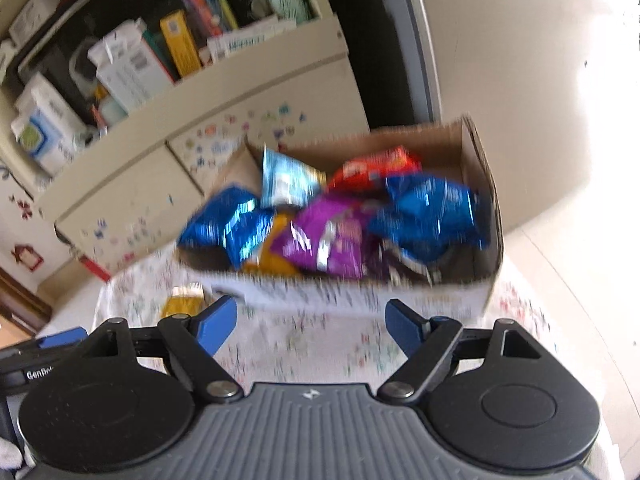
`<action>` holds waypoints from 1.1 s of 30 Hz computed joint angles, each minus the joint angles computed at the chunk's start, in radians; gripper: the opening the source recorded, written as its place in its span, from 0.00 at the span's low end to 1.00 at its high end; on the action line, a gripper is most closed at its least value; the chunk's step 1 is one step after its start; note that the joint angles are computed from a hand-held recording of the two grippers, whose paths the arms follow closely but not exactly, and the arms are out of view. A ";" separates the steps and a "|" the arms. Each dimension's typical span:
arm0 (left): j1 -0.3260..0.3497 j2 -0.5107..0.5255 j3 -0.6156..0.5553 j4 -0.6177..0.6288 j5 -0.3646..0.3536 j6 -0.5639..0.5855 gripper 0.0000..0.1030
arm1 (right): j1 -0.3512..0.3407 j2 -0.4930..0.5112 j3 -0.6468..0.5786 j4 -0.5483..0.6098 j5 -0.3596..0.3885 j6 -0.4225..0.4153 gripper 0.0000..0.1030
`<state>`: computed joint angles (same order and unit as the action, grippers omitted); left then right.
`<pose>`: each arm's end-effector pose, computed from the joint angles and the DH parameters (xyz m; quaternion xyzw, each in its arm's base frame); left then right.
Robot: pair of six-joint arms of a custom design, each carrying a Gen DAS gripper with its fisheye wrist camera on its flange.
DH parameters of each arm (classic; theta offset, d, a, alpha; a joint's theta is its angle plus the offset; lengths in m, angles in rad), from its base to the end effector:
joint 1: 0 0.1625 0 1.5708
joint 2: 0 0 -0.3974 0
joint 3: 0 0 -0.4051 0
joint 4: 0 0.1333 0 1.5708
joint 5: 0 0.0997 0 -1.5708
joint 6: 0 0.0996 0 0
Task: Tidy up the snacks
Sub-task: 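Grasp the green Ameria packet with the left tool while the right tool grasps the yellow waffle packet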
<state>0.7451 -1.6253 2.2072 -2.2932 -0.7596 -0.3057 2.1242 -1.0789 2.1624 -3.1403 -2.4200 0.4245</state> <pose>-0.1731 -0.4393 0.2827 0.2089 0.8929 -0.2654 0.2977 0.3106 -0.3914 0.1432 -0.0420 -0.8890 0.3814 0.2500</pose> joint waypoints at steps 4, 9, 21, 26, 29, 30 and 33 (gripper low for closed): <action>0.001 -0.032 0.026 0.071 0.012 -0.011 0.86 | 0.031 -0.013 0.029 0.117 -0.011 0.081 0.87; 0.009 -0.042 0.047 0.150 0.021 -0.006 0.86 | 0.066 -0.024 0.055 0.257 -0.022 0.162 0.88; 0.022 -0.008 0.075 0.197 0.010 0.078 0.86 | 0.100 -0.030 0.077 0.553 -0.011 0.296 0.88; 0.022 -0.002 0.089 0.178 0.017 0.111 0.88 | 0.087 -0.013 0.061 0.601 0.006 0.278 0.88; 0.031 0.002 0.085 0.167 0.006 0.112 0.89 | 0.082 0.002 0.052 0.612 0.000 0.270 0.88; 0.033 0.002 0.084 0.166 0.004 0.112 0.89 | 0.081 0.006 0.051 0.612 0.000 0.268 0.88; 0.036 -0.001 0.084 0.163 -0.007 0.125 0.89 | 0.078 0.016 0.046 0.607 -0.002 0.252 0.86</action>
<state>0.7813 -1.6263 2.2912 -2.1306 -0.7667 -0.1803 2.2020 -1.0628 2.2087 -2.5329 -2.4218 0.6765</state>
